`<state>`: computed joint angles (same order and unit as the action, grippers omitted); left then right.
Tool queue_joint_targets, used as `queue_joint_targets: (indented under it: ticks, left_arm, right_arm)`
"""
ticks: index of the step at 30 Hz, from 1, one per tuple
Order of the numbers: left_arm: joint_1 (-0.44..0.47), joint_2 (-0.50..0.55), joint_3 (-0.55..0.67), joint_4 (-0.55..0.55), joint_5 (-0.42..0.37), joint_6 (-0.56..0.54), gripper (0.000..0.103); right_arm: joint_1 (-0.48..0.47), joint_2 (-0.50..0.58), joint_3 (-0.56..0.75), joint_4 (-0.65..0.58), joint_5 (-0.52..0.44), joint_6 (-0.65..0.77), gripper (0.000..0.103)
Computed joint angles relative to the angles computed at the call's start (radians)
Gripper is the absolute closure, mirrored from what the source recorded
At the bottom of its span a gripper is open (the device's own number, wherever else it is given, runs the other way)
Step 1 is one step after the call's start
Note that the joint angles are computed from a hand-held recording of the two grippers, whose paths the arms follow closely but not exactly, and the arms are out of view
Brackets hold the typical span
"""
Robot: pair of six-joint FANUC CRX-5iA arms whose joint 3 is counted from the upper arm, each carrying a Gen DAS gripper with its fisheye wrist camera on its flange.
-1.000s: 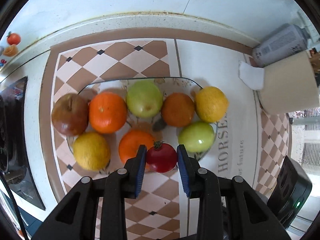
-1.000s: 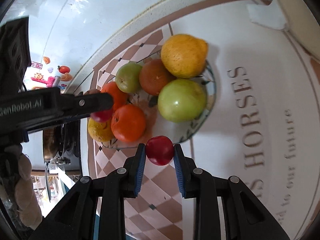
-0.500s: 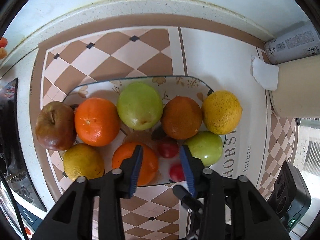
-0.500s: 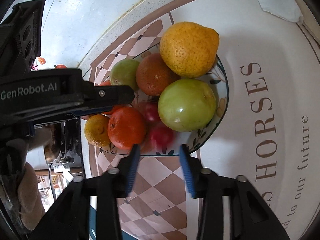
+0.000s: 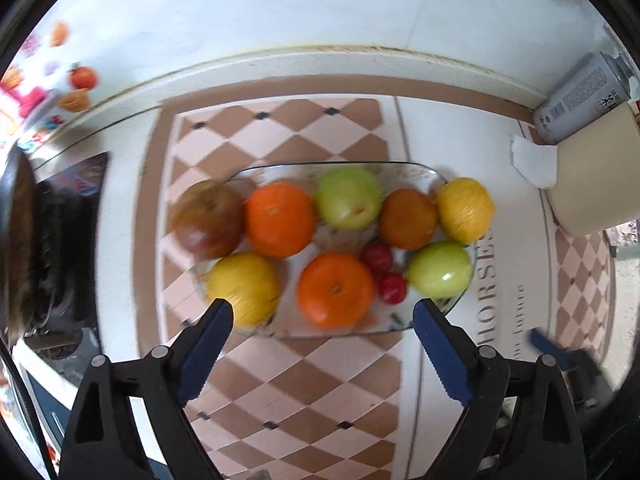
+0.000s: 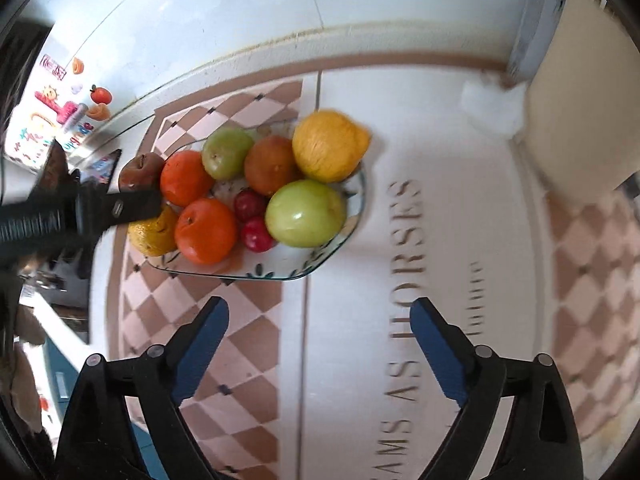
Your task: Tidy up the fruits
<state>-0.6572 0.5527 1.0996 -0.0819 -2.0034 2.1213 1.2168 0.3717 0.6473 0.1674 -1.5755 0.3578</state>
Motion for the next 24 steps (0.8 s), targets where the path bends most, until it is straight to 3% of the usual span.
queue_joint_targets:
  ticks: [8, 18, 24]
  left_arm:
    - [-0.087, -0.169, -0.161, -0.186, 0.022, 0.067, 0.011]
    - [-0.173, -0.342, -0.272, -0.274, 0.059, 0.11, 0.011]
    - [-0.265, -0.429, -0.274, -0.336, 0.056, 0.113, 0.011]
  right_arm:
    - [0.059, 0.048, 0.113, 0.125, -0.122, 0.013, 0.007]
    - [0.202, 0.089, 0.246, 0.291, -0.238, -0.081, 0.007]
    - [0.332, 0.193, 0.474, 0.432, -0.384, -0.113, 0.007]
